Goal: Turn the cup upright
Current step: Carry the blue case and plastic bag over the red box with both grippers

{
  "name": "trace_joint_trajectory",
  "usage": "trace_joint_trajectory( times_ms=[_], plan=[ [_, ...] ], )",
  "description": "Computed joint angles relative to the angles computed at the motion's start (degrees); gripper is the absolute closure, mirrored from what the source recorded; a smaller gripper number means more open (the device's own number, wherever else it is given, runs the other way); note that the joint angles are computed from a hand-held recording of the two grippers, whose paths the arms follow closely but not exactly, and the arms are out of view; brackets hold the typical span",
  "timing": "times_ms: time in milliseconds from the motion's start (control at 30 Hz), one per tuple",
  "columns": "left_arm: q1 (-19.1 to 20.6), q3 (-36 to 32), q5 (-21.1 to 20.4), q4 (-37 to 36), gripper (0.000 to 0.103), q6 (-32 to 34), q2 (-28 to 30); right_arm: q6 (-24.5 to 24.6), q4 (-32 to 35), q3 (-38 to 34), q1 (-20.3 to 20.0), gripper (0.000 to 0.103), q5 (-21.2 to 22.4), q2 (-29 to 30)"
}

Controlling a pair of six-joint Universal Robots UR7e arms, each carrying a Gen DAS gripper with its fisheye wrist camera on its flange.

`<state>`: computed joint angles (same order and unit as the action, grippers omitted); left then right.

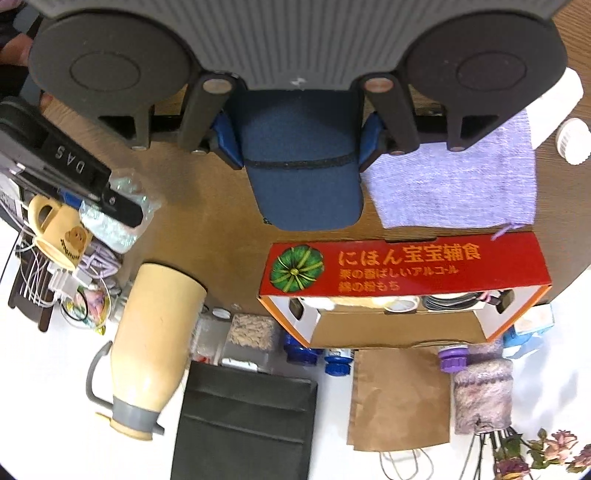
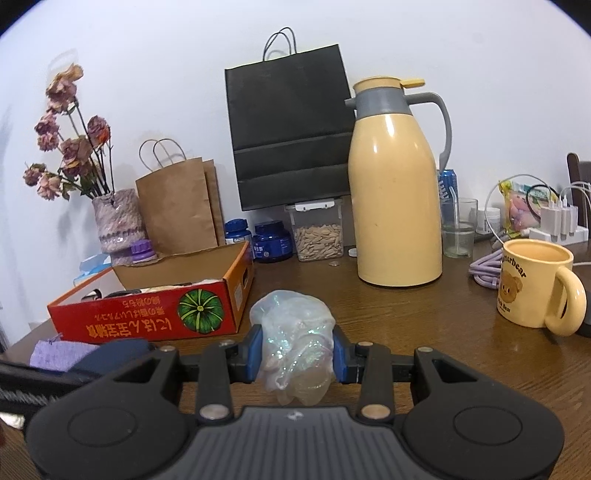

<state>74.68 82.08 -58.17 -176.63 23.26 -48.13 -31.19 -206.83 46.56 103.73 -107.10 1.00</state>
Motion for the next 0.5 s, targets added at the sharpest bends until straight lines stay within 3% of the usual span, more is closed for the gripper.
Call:
trace_joint_trajectory(
  times_ms=[500],
  plan=[
    [1.3,0.0,-3.5,-2.4,0.038,1.4,-3.4,-1.5,1.4,-7.0,1.9,0.067,0.3,4.5]
  ],
)
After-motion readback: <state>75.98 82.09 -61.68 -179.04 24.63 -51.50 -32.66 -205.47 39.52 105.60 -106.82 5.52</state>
